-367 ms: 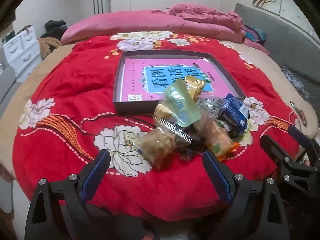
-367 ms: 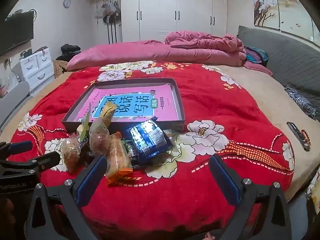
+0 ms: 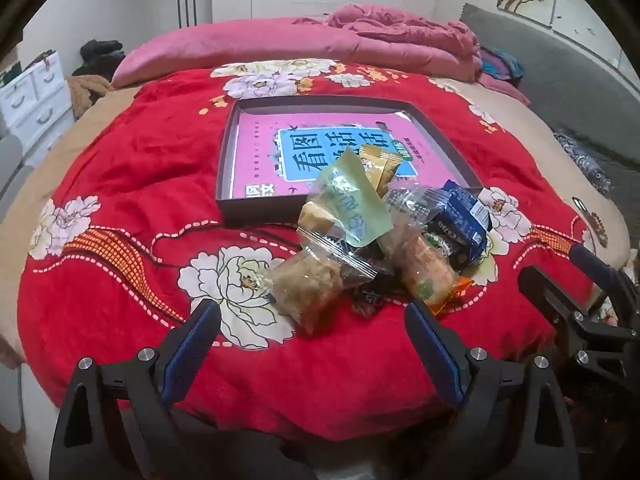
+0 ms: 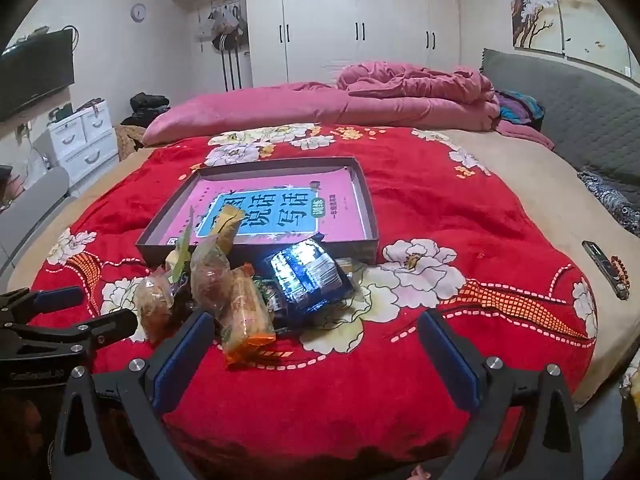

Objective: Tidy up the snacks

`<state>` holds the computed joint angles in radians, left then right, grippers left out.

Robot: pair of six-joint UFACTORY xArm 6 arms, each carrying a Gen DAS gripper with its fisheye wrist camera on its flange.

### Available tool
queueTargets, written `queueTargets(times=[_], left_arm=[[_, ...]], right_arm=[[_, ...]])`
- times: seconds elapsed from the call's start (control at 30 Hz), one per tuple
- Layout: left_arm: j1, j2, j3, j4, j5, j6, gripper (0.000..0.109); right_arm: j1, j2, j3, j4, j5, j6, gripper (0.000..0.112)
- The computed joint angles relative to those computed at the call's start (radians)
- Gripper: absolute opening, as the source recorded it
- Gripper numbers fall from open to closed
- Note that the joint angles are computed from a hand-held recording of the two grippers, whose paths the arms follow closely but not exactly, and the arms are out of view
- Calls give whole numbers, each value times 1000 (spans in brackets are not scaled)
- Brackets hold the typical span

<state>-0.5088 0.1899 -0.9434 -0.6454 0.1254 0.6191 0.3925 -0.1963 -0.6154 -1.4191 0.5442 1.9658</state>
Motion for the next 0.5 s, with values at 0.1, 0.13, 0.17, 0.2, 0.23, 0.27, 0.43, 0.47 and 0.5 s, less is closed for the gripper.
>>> queueTargets(times=[0.1,0.13,0.17,0.2,0.23,0.27,0.43,0.47,0.5], left_arm=[[2,-4,2,-9,0,7,93],[3,-5,2,-9,1,5,93],[5,-7,3,-10,1,4,93],[5,-5,1,-6,0,0,93],[6,-6,1,-8,2,2,93],[6,-3,1,0,0,-4,93],[4,-7,3,-12,-1,12,93],[3,-7,4,-14,-1,15,93],[4,-8,4,-19,-2,21,93]], right_arm=[[2,-1,0,-2,1,1,103],[1,0,-1,13,-3,-10,103],[3,2,-3,14,2,-9,103],[4,5,-5,15,4,-8,103],[4,7,-7,18,3,-8,103],[3,6,-5,13,1,-1,103],[-4,5,-2,8,-10,5,103],[-5,3,0,8,-11,5,103],[-6,2,1,8,-11,6,103]])
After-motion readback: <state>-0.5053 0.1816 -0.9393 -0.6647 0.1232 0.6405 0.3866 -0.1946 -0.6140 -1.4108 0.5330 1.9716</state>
